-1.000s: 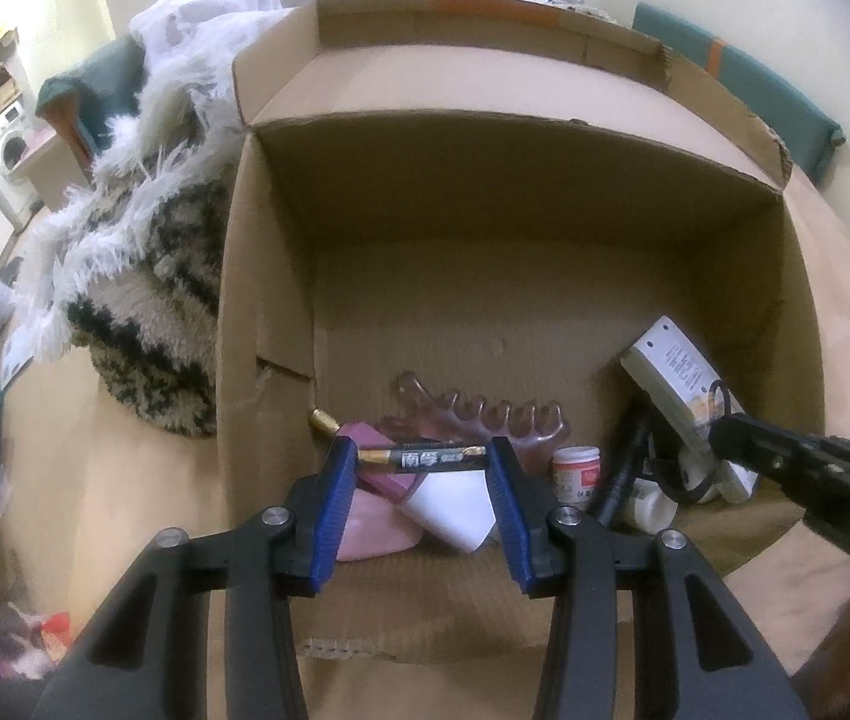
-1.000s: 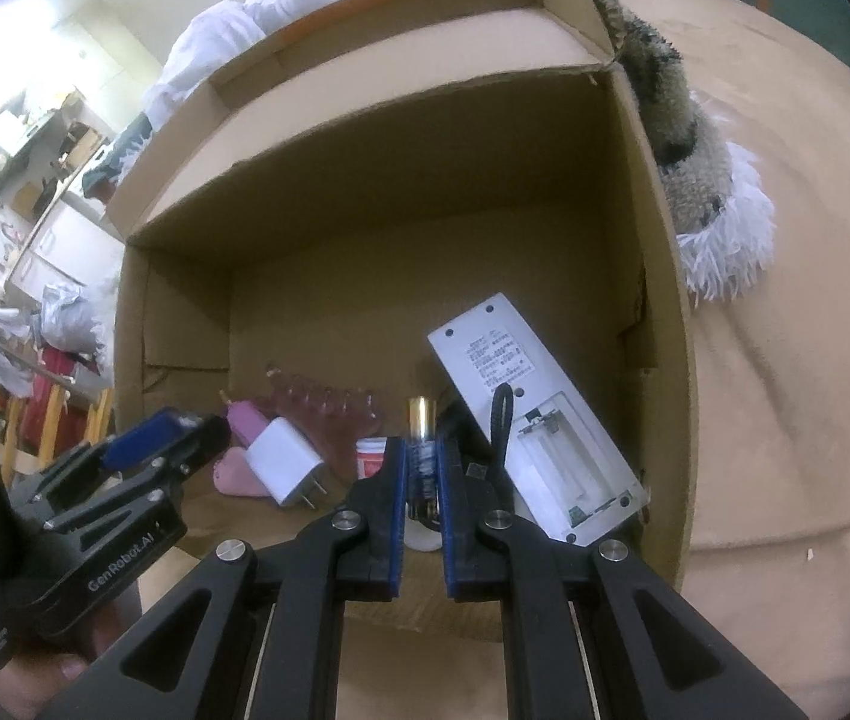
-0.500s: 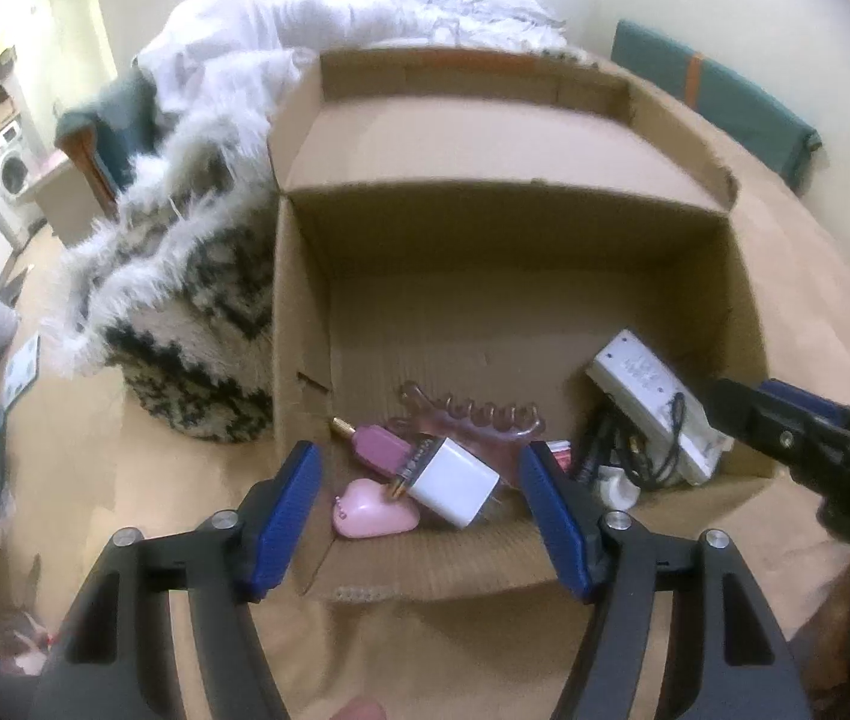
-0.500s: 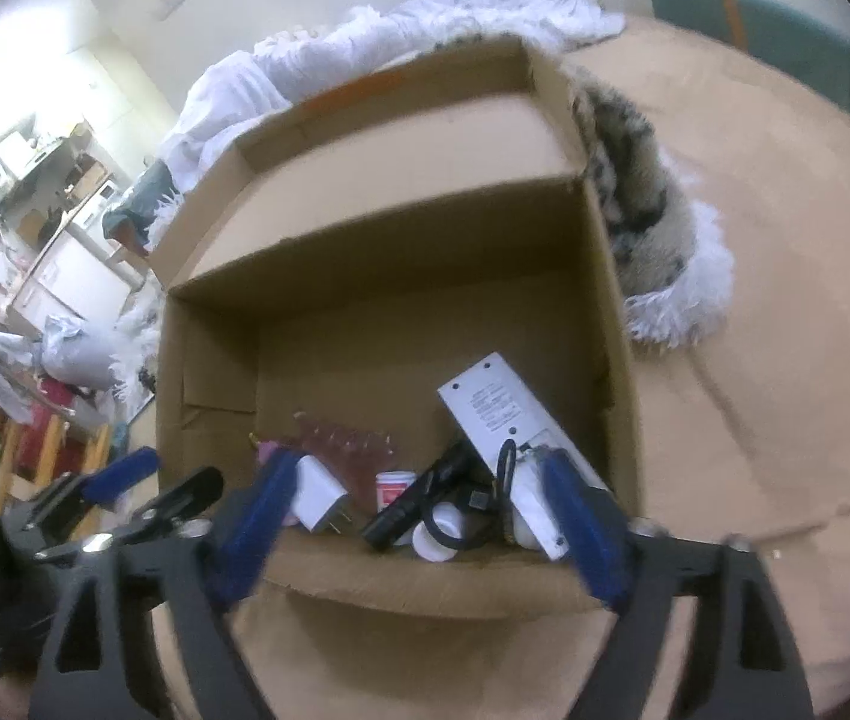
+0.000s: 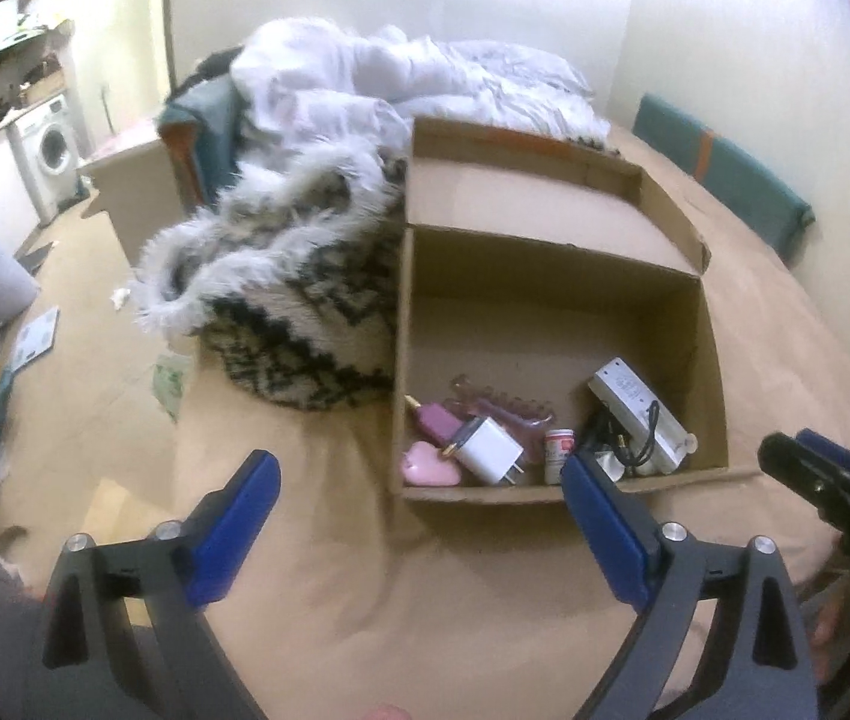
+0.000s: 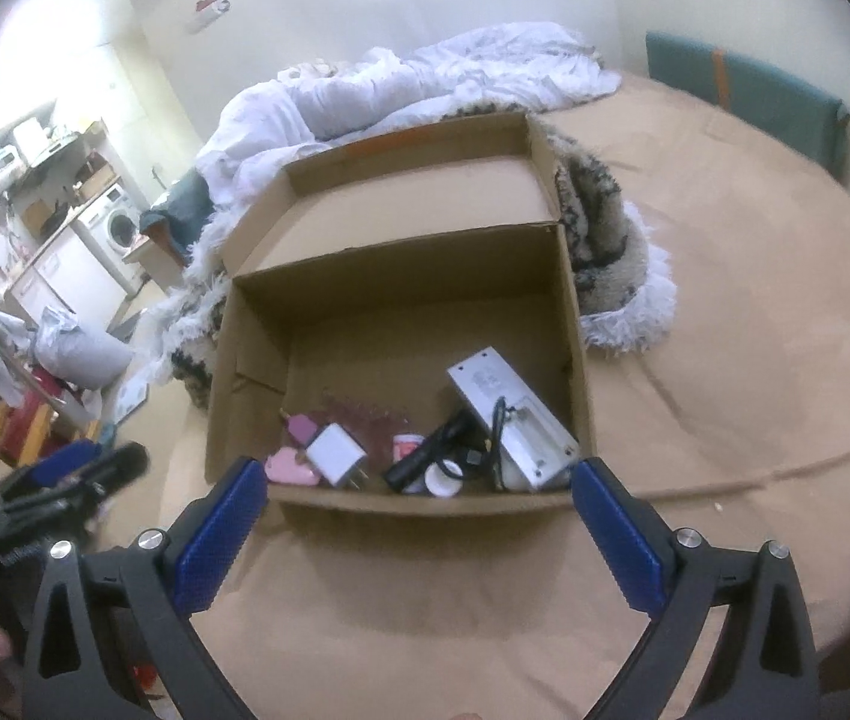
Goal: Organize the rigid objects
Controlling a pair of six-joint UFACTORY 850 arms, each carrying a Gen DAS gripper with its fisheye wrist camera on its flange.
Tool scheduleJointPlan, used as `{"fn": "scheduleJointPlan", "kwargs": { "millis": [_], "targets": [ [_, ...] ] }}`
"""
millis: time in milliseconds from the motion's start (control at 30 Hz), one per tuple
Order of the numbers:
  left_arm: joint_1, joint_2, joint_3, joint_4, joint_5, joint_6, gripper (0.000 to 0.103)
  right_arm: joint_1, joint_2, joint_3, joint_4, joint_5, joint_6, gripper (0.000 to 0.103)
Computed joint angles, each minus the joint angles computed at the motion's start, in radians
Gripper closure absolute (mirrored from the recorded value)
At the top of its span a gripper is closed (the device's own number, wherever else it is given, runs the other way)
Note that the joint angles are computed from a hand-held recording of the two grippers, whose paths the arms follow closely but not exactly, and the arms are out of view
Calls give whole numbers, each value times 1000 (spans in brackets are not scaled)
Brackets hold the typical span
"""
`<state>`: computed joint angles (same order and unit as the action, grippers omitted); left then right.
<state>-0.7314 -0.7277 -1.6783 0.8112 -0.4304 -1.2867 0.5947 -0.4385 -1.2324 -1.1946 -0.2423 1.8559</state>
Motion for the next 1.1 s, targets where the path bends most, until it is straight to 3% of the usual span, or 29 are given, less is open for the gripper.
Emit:
{"fn": "scheduleJointPlan", "kwargs": {
  "millis": [267, 367, 767, 1100],
  "targets": [
    [-22, 42, 98, 186, -18, -184, 9, 49, 24, 78, -296, -34, 334, 0],
    [-25, 28, 85, 226, -28, -217, 9, 57, 2, 60, -211, -46, 224, 0],
    [-32, -4, 50, 177, -43, -143, 9, 52, -14, 47, -268, -36, 278, 0],
    [-28, -4, 49, 147, -37, -125, 9, 53, -21, 40, -222, -44, 232, 0]
  ]
}}
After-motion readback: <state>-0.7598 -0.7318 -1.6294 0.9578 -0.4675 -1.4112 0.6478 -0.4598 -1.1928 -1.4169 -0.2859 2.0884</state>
